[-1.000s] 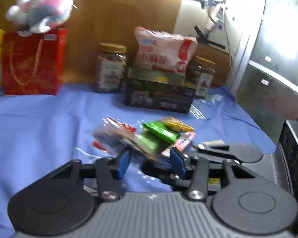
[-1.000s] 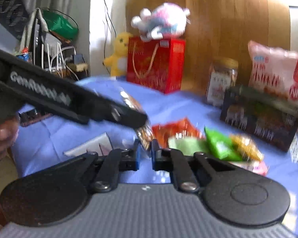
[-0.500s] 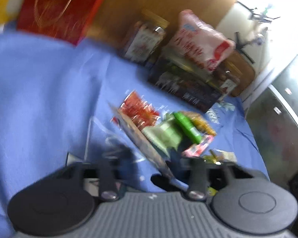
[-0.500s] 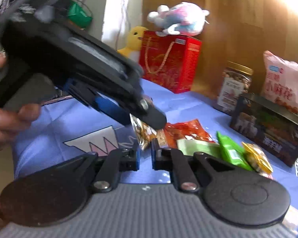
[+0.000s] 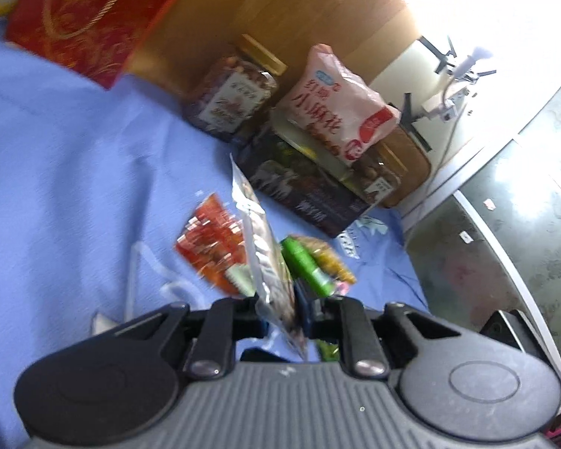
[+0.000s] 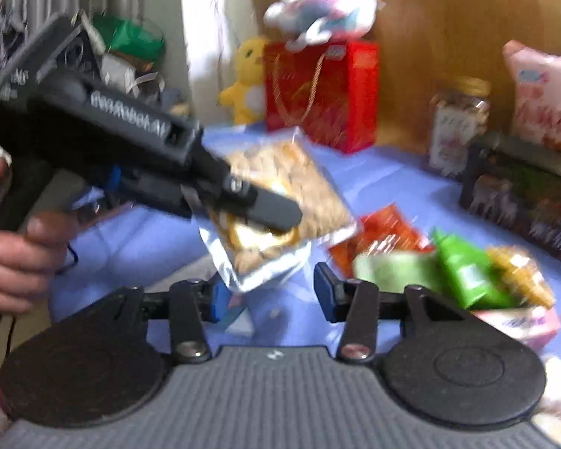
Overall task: Organize snacks
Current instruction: 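Grasp the clear pastry bag with the left gripper and lift, then lower the pastry bag into the metal tin and open the left gripper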
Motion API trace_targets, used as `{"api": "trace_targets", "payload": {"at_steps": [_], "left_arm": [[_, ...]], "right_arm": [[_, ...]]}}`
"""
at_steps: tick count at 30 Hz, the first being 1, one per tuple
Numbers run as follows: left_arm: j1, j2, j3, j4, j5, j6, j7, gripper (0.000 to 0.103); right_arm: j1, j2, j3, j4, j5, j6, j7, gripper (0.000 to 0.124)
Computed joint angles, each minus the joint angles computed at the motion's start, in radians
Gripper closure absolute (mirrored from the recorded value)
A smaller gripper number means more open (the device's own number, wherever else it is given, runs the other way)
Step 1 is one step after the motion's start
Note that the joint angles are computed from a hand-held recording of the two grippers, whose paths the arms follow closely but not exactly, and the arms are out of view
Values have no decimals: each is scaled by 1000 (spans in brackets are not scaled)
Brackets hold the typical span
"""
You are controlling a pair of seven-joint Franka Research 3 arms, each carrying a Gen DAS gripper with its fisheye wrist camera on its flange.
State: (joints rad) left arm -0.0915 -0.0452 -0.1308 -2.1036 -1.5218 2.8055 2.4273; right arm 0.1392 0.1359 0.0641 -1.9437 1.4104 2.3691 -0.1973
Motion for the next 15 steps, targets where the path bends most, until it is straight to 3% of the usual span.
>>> {"api": "trace_targets", "payload": {"at_steps": [5, 9, 15], "left_arm": [[5, 129, -20, 200, 159, -26, -39, 88], [8, 316, -51, 456, 393, -43, -169, 87], [-41, 634, -29, 890, 707, -109, -431, 87]], "right_arm": [[-8, 14, -3, 53, 111, 89, -52, 79], [-26, 83, -4, 180, 149, 156, -49, 79], [-54, 284, 13, 462, -21, 230, 160, 79]]}}
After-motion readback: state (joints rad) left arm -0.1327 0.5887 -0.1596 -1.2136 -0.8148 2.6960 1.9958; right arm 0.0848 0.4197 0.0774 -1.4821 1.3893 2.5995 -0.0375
